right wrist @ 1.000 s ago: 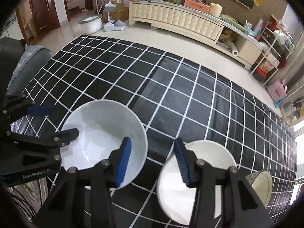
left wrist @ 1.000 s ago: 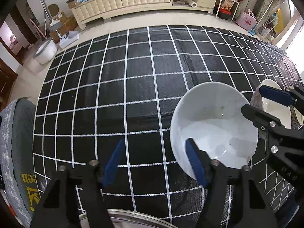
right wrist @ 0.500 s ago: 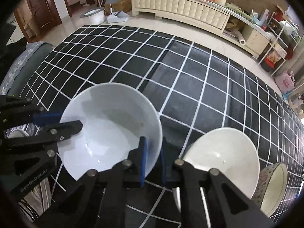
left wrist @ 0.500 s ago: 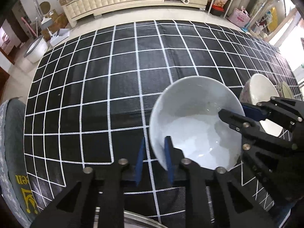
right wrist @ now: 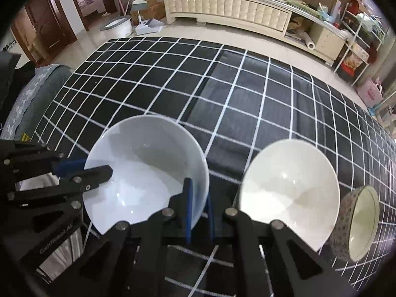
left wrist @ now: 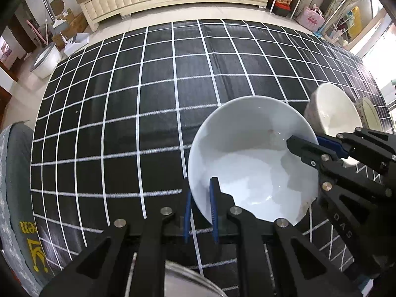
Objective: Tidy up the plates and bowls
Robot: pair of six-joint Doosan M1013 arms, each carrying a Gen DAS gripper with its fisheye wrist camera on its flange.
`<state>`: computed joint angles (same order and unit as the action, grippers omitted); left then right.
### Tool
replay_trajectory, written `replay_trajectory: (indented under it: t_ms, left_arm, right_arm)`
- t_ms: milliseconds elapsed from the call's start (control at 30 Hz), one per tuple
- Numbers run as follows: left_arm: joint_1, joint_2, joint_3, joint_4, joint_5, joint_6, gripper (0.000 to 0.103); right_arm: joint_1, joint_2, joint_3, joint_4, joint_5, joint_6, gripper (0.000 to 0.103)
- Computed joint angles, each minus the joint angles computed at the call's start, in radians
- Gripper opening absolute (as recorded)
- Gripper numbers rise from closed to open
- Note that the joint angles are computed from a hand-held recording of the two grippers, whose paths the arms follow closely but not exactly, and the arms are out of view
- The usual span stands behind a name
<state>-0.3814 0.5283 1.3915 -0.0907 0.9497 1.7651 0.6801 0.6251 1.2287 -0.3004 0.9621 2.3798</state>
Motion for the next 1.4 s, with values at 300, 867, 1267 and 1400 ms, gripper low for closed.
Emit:
replay_trajectory:
  t_ms: [300, 867, 1267, 1400]
  left_arm:
    - [-0.017, -0.083, 0.078, 0.017, -0.026, -0.001, 0.011]
    - [-0.07, -0.231, 0.282, 0.005, -0.075, 0.006, 0.011]
    - [-0.092, -0.248, 0.325, 0.022, -0.073, -0.027, 0.011]
    - [-0.092, -0.244, 0.324, 0.023, -0.083, -0.031, 0.011]
  right_arm:
    - [0.037, -0.067, 0.071, -0.025, -0.014, 0.097, 0.014]
    - [0.104, -0.141, 0.193, -0.021, 0.008, 0.241, 0.014]
    - [0.105, -0.146, 0.221, 0.01, -0.014, 0.272, 0.014]
    - [0.1, -0.145, 0.225, 0.011, -0.023, 0.281, 0.014]
